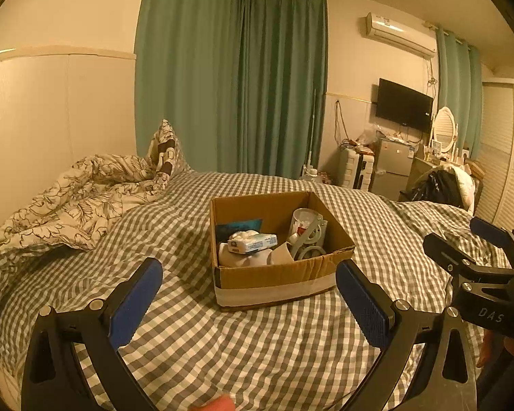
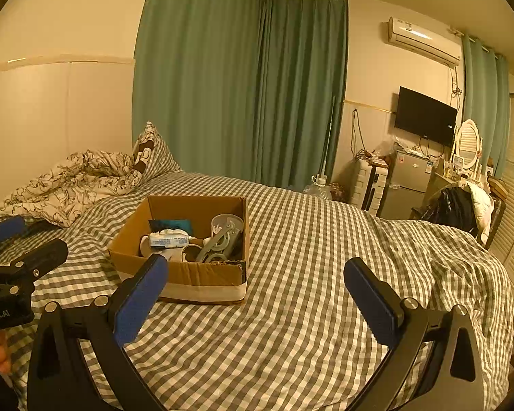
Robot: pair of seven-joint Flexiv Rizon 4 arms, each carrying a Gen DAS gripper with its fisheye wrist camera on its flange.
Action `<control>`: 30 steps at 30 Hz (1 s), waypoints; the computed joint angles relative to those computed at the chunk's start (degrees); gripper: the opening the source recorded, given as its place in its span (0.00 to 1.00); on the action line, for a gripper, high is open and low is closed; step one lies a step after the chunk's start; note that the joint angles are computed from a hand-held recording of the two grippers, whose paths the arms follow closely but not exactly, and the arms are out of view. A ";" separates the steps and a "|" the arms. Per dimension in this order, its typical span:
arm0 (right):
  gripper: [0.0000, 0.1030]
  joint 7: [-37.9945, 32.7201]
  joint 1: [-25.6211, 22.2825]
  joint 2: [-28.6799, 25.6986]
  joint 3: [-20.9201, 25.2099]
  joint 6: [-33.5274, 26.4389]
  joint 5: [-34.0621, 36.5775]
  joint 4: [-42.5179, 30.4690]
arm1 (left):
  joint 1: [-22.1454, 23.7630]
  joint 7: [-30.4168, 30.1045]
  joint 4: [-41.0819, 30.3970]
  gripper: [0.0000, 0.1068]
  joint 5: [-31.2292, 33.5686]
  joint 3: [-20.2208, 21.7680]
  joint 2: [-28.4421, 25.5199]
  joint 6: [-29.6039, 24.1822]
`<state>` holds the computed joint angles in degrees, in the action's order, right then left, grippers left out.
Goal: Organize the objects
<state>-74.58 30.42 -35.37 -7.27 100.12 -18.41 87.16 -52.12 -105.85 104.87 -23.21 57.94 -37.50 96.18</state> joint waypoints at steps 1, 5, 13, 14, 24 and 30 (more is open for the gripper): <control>1.00 0.03 0.10 -0.01 -0.15 0.02 0.06 0.02 | -0.09 -0.04 -0.05 0.96 0.00 0.17 -0.12 -0.14; 1.00 0.15 0.13 -0.06 -0.25 -0.16 0.19 -0.13 | -0.70 -0.59 -0.22 0.96 0.01 1.19 -0.66 -0.59; 1.00 0.09 -0.10 -0.06 0.06 -0.29 0.06 -0.17 | -0.96 -2.13 -0.57 0.96 1.55 2.26 -0.73 -2.02; 1.00 0.04 -0.21 -0.06 0.19 -0.34 -0.01 -0.18 | -0.85 -2.38 -0.69 0.96 1.94 2.27 -0.66 -2.28; 1.00 0.01 -0.26 -0.08 0.31 -0.48 -0.23 -0.13 | -0.24 -7.01 -1.57 0.96 7.55 2.74 0.00 -4.31; 1.00 0.00 -0.35 -0.18 0.42 -0.42 -0.23 -0.13 | 0.61 -9.67 -2.16 0.96 11.08 2.46 0.60 -5.05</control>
